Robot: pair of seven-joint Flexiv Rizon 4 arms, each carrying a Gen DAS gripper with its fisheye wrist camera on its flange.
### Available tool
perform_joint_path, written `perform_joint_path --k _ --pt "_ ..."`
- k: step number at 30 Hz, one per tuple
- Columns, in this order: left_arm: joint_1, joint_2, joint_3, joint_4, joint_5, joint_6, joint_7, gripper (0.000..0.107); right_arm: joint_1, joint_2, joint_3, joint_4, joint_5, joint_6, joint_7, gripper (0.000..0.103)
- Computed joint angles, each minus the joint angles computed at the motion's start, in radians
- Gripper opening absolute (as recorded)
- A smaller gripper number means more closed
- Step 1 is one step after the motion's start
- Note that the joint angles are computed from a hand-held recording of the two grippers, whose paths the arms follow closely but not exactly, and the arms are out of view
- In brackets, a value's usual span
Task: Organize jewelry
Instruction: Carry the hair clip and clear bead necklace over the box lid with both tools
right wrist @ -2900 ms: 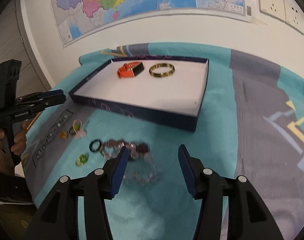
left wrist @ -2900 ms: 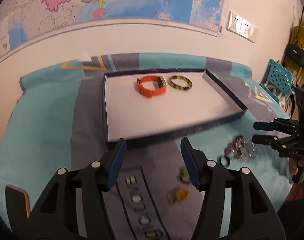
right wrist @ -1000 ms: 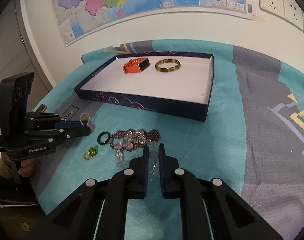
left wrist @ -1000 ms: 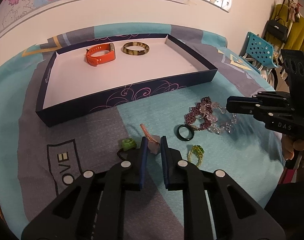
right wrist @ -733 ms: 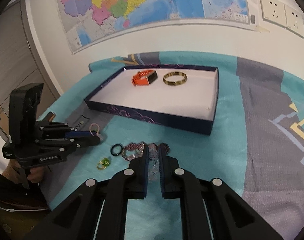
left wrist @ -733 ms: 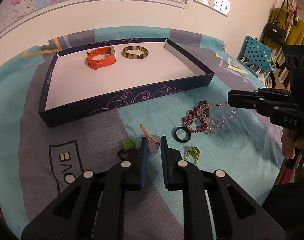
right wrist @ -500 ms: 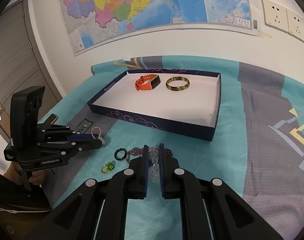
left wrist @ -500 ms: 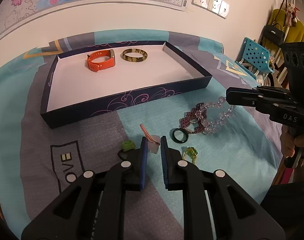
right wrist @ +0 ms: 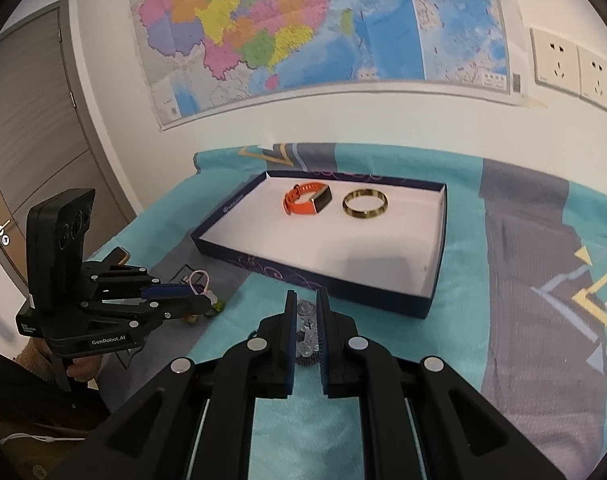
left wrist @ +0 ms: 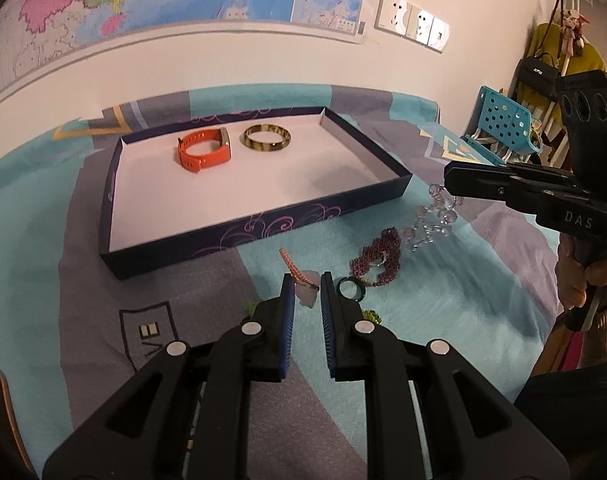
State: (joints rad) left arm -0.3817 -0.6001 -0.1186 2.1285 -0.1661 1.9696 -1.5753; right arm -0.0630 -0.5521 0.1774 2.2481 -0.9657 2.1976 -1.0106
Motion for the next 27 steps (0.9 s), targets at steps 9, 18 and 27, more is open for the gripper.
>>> perform_joint_path --k 9,18,27 --pt "-0.008 0.012 0.016 -0.002 -0.009 0.006 0.007 0.014 0.021 0.011 -0.004 -0.019 0.031 0.014 -0.015 0.008" --pt "-0.001 0.017 0.021 -0.014 -0.012 0.009 0.020 0.014 0.018 -0.004 0.004 -0.072 0.016 0.008 0.015 0.008" --pt "-0.017 0.017 0.045 -0.032 -0.037 -0.002 0.040 0.014 0.028 -0.022 0.001 -0.124 0.002 -0.006 0.045 0.008"
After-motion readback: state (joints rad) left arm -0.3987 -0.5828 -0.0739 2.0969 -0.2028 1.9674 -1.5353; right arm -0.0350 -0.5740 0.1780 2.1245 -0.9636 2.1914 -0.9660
